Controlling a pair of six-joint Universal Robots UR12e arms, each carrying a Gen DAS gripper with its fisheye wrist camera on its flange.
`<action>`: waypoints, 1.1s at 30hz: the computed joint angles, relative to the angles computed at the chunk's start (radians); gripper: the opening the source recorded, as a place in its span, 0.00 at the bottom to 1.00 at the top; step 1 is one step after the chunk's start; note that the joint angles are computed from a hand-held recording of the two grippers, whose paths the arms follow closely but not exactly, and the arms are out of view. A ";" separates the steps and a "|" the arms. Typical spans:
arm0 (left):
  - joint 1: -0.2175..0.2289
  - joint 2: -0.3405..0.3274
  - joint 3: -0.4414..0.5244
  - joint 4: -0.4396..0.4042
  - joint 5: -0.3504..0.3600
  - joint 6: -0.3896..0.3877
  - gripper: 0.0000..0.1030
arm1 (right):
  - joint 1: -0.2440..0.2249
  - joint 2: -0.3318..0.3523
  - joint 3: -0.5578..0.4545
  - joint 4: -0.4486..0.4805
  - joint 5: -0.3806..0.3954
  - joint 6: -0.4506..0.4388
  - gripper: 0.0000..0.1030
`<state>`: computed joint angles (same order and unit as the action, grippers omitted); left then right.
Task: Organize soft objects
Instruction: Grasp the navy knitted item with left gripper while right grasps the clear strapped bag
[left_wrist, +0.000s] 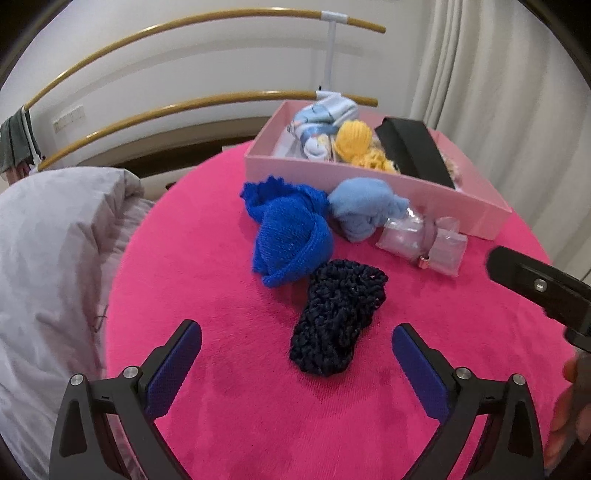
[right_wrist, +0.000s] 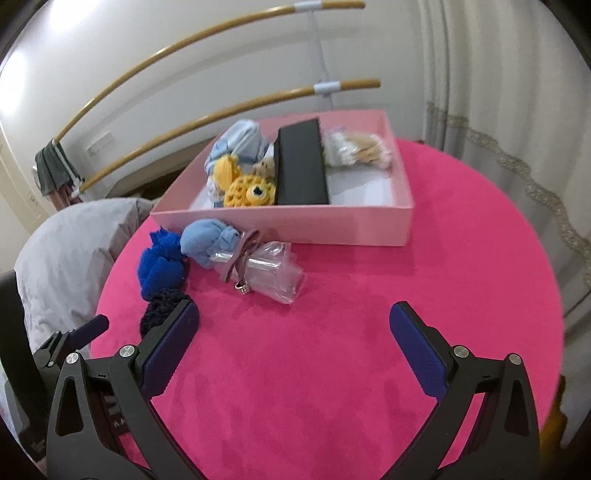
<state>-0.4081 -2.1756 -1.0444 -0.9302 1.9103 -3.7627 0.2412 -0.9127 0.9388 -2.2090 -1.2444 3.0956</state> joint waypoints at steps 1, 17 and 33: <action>0.001 0.001 -0.006 0.006 -0.007 0.000 0.90 | 0.001 0.012 -0.016 0.013 0.005 -0.006 1.00; 0.007 -0.001 -0.022 0.038 0.001 0.018 0.41 | 0.033 0.116 -0.158 0.116 0.008 -0.146 0.59; 0.004 0.074 -0.116 0.088 -0.064 -0.019 0.14 | 0.007 -0.001 0.031 0.057 0.063 -0.122 0.31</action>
